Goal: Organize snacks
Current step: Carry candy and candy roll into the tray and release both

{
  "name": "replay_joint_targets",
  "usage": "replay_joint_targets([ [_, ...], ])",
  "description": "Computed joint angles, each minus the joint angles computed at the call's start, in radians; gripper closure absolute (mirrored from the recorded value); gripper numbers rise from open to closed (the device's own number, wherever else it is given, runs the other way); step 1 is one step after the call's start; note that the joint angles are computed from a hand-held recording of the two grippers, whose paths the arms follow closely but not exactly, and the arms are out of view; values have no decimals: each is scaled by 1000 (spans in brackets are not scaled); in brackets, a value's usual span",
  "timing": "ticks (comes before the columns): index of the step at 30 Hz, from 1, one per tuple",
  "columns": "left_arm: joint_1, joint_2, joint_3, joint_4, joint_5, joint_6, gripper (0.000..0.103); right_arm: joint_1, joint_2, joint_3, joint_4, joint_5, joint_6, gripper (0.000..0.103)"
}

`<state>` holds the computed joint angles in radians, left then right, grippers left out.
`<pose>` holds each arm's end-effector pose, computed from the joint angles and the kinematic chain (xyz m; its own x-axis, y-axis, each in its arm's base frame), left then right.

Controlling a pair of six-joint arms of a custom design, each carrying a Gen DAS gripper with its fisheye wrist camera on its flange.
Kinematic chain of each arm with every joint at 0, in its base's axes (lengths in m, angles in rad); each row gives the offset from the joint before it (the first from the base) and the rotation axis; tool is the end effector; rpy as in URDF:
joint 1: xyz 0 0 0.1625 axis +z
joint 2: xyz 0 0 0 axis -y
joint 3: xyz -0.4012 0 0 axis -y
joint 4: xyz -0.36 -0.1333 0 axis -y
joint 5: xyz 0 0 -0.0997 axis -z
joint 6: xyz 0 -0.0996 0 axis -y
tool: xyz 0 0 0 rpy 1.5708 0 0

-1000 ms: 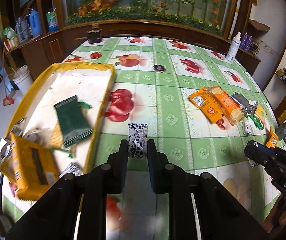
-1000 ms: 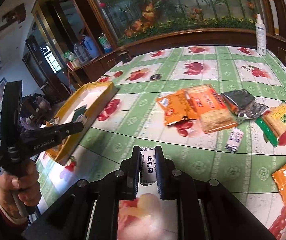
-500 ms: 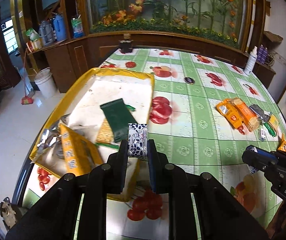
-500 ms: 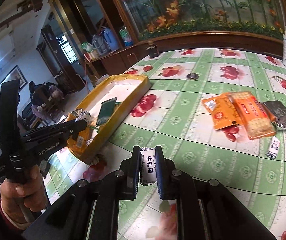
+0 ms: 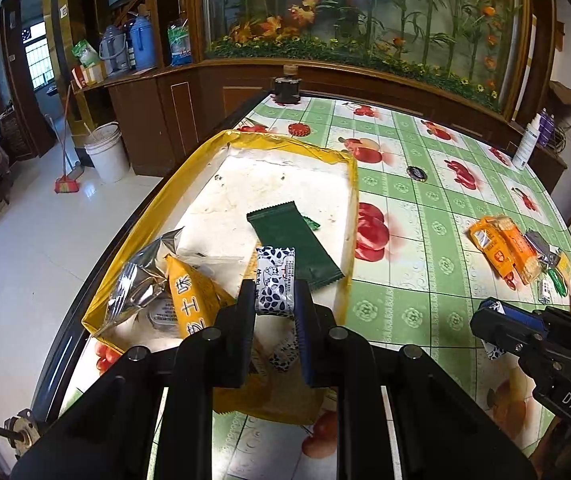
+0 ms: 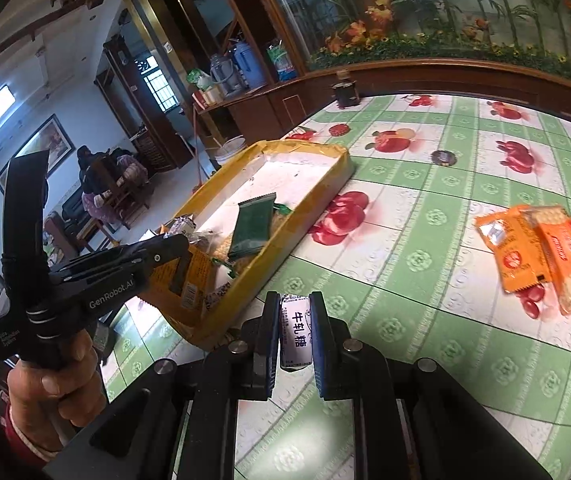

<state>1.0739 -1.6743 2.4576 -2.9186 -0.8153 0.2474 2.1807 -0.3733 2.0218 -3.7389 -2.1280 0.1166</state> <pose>0.0167 -0.3920 0.2996 -0.6913 0.2057 -0.6926 0.5900 0.7141 -0.3769 0.3377 -0.3425 -0.0740 -0.8982 -0.1863 0.3981 -0.3954 0.7382 -0.5466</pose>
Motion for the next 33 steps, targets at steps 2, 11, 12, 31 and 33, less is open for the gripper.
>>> replay_joint_targets([
  [2, 14, 16, -12, -12, -1, 8, 87, -7, 6, -23, 13, 17, -13, 89],
  [11, 93, 80, -93, -16, -28, 24, 87, -65, 49, -190, 104, 138, -75, 89],
  [12, 98, 84, -99, -16, -28, 25, 87, -72, 57, -215, 120, 149, -83, 89],
  [31, 143, 124, -156, 18, -29, -11, 33, -138, 181, -483, 309, 169, -120, 63],
  [33, 130, 115, -146, 17, -28, -10, 33, -134, 173, -467, 288, 161, -121, 52],
])
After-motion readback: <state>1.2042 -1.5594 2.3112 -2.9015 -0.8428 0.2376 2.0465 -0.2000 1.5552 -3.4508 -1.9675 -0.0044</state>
